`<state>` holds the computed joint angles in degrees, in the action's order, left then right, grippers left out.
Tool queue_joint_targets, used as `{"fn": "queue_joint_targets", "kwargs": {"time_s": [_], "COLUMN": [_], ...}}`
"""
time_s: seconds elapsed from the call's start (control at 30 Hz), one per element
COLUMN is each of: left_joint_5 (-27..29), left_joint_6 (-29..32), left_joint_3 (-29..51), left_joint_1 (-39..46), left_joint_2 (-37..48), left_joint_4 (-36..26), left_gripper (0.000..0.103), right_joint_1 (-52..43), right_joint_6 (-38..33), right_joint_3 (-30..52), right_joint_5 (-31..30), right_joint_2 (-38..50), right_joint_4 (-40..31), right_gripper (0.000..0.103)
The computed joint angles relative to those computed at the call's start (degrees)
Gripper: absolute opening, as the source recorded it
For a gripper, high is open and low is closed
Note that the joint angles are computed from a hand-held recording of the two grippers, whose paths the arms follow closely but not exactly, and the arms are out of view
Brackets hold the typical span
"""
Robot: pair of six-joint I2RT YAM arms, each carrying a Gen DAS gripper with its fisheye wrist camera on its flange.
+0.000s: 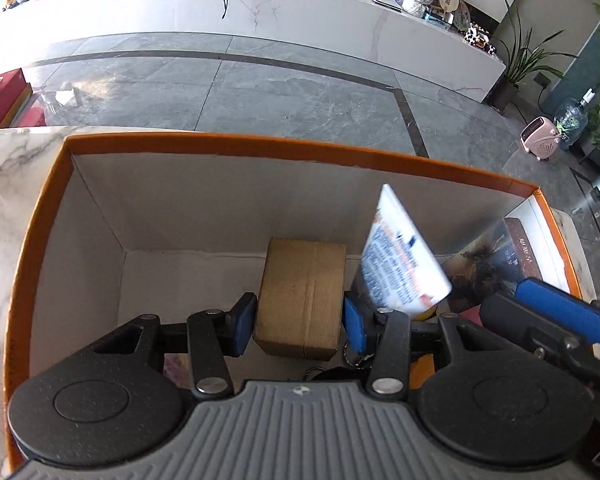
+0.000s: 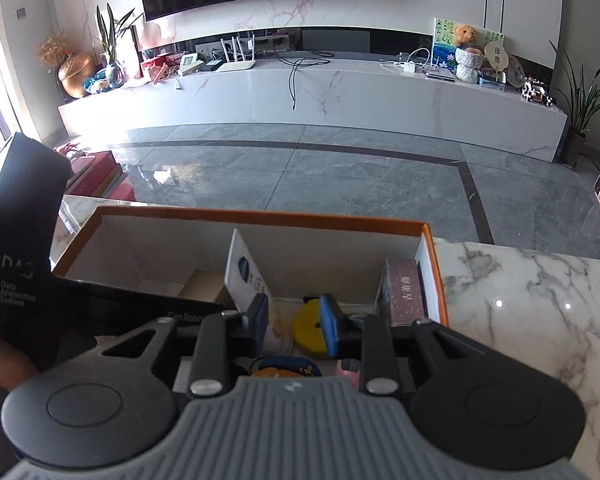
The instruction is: Organize objects
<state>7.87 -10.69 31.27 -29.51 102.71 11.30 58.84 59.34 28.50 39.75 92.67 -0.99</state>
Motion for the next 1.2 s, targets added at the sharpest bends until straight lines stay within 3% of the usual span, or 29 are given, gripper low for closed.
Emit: {"fn": "queue_joint_targets", "kwargs": {"time_s": [0.3, 0.7, 0.97, 1.13, 1.2], "left_joint_5": [5.47, 3.0, -0.3, -5.89, -8.47], "left_joint_6": [-1.53, 0.37, 5.47, 8.82, 10.12], "left_joint_3": [2.01, -2.18, -9.66, -15.15, -15.89], "left_joint_1": [1.88, 1.32, -0.32, -3.65, -5.42], "left_joint_2": [0.31, -9.09, -30.5, -54.45, -64.55], "left_joint_4": [-3.78, -5.97, -12.42, -21.55, -27.56], "left_gripper": [0.055, 0.063, 0.071, 0.087, 0.089], "right_joint_1": [0.3, 4.06, 12.29, 19.97, 23.52], "right_joint_6": [0.37, 3.68, 12.51, 23.17, 28.68], "right_joint_3": [-0.5, 0.73, 5.05, 9.74, 11.79], "right_joint_5": [-0.99, 0.57, 5.84, 10.03, 11.61], "right_joint_2": [1.45, -1.29, -7.19, -9.89, -10.03], "right_joint_4": [0.94, -5.71, -22.29, -36.44, -42.2], "right_gripper": [0.03, 0.03, 0.047, 0.058, 0.063]}}
